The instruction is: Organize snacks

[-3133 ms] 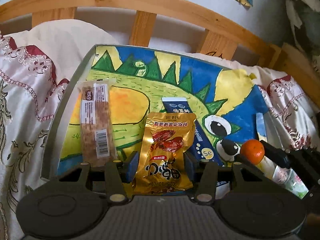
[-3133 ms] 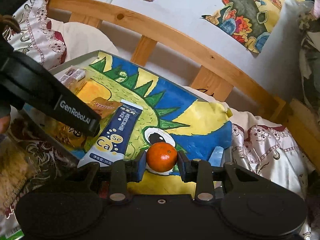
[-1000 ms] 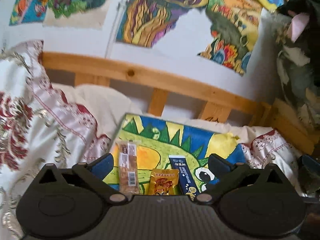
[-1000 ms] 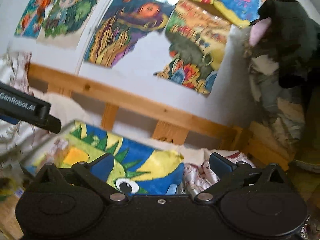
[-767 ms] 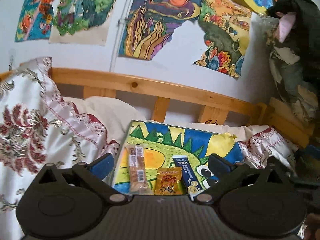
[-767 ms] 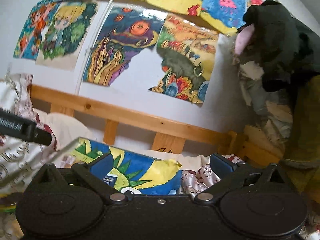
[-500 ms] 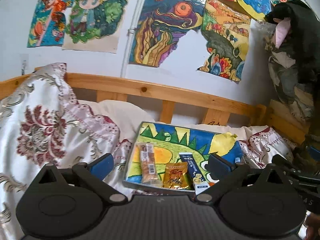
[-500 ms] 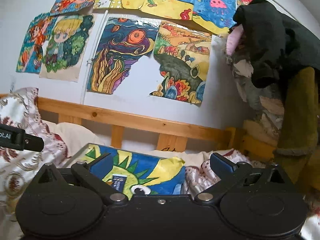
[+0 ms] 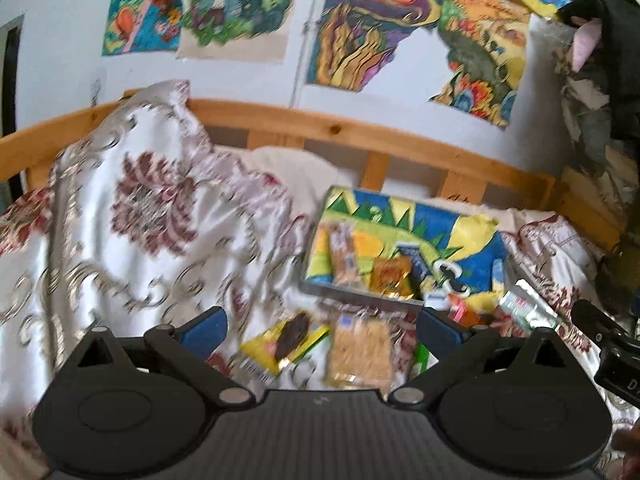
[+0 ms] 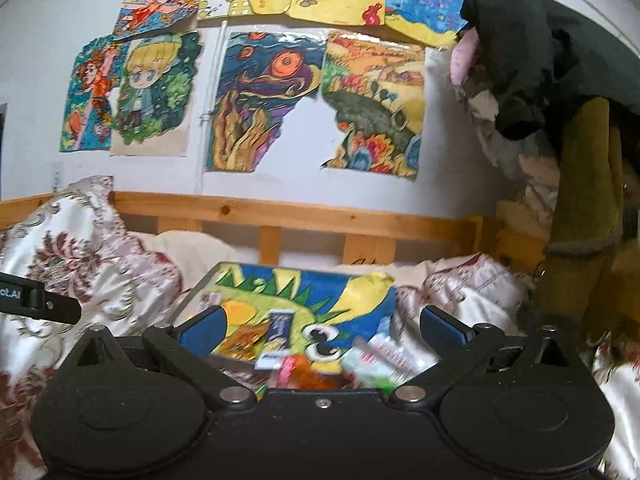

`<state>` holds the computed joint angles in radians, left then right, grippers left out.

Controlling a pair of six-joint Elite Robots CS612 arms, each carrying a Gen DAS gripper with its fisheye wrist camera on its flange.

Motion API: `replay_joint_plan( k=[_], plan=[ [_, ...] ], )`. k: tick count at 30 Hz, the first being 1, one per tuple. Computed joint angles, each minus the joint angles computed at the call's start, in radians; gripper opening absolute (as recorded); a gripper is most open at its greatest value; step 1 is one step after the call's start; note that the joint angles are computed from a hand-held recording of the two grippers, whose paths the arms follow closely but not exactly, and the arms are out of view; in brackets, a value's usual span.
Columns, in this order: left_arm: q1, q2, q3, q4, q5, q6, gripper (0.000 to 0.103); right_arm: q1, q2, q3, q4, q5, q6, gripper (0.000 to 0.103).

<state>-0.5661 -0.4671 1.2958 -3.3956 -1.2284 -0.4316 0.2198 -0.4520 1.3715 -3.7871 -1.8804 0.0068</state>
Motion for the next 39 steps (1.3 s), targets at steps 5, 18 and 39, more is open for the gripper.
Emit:
replay_joint_plan(
  k=[5, 18, 39],
  plan=[
    [-0.002, -0.028, 0.053, 0.033, 0.025, -0.013, 0.102, 0.011, -0.015, 0.033, 0.000, 0.024, 0.003, 0.102],
    [-0.001, -0.064, 0.071, 0.221, 0.053, -0.015, 0.102, 0.011, -0.048, 0.076, 0.150, 0.118, 0.090, 0.102],
    [0.036, -0.038, -0.043, 0.451, -0.063, 0.101, 0.102, 0.013, -0.043, 0.035, 0.338, 0.204, 0.047, 0.102]
  ],
)
